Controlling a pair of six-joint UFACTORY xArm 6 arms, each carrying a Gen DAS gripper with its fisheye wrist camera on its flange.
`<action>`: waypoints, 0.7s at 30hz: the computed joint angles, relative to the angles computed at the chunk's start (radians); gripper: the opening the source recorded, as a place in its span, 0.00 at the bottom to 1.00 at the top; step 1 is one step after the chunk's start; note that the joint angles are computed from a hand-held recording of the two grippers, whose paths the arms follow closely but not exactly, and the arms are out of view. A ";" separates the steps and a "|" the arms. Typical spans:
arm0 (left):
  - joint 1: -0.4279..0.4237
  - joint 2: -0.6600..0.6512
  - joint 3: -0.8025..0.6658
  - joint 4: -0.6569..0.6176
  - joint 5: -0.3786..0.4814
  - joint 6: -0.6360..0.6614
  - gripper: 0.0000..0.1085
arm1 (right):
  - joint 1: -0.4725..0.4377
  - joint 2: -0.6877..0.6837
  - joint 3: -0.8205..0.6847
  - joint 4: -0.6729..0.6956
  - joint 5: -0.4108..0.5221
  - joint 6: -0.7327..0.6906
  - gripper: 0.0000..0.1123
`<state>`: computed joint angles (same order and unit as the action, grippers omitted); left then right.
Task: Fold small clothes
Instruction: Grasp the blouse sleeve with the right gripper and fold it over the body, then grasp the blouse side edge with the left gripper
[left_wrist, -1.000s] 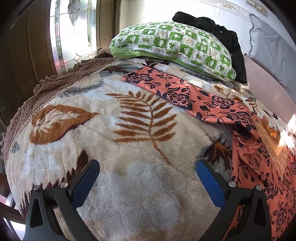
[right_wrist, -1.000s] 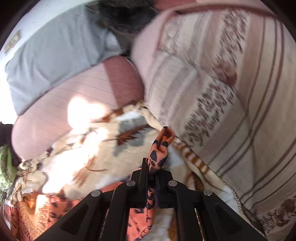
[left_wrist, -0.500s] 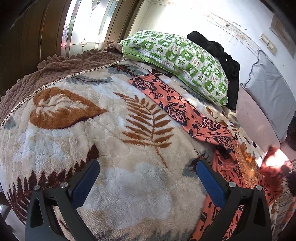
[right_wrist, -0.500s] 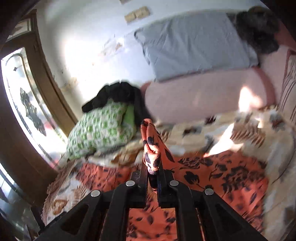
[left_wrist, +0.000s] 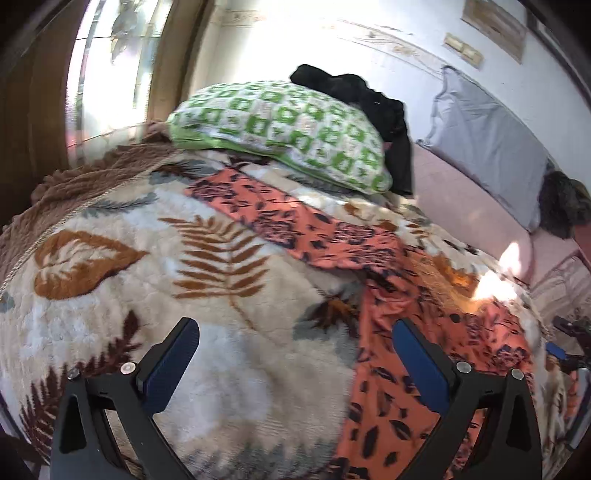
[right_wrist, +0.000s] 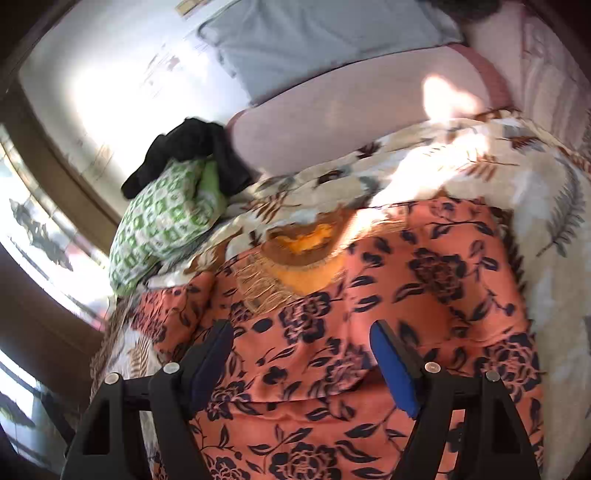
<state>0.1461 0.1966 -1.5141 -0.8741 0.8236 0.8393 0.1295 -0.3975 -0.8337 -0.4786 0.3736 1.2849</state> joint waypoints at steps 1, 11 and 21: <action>0.000 -0.002 -0.024 -0.024 0.087 0.012 0.95 | -0.019 -0.034 0.034 0.026 -0.023 -0.015 0.71; -0.243 0.348 -0.560 0.121 0.560 -0.306 0.86 | -0.008 -0.207 0.308 -0.030 -0.216 0.002 0.71; -0.300 0.482 -0.687 0.307 0.618 -0.465 0.43 | -0.152 -0.205 0.414 -0.431 -0.473 0.406 0.71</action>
<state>-0.1536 0.6782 -2.2008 -0.5670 1.4419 0.3746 -0.0222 -0.6029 -0.4196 -0.9100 -0.0997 1.6906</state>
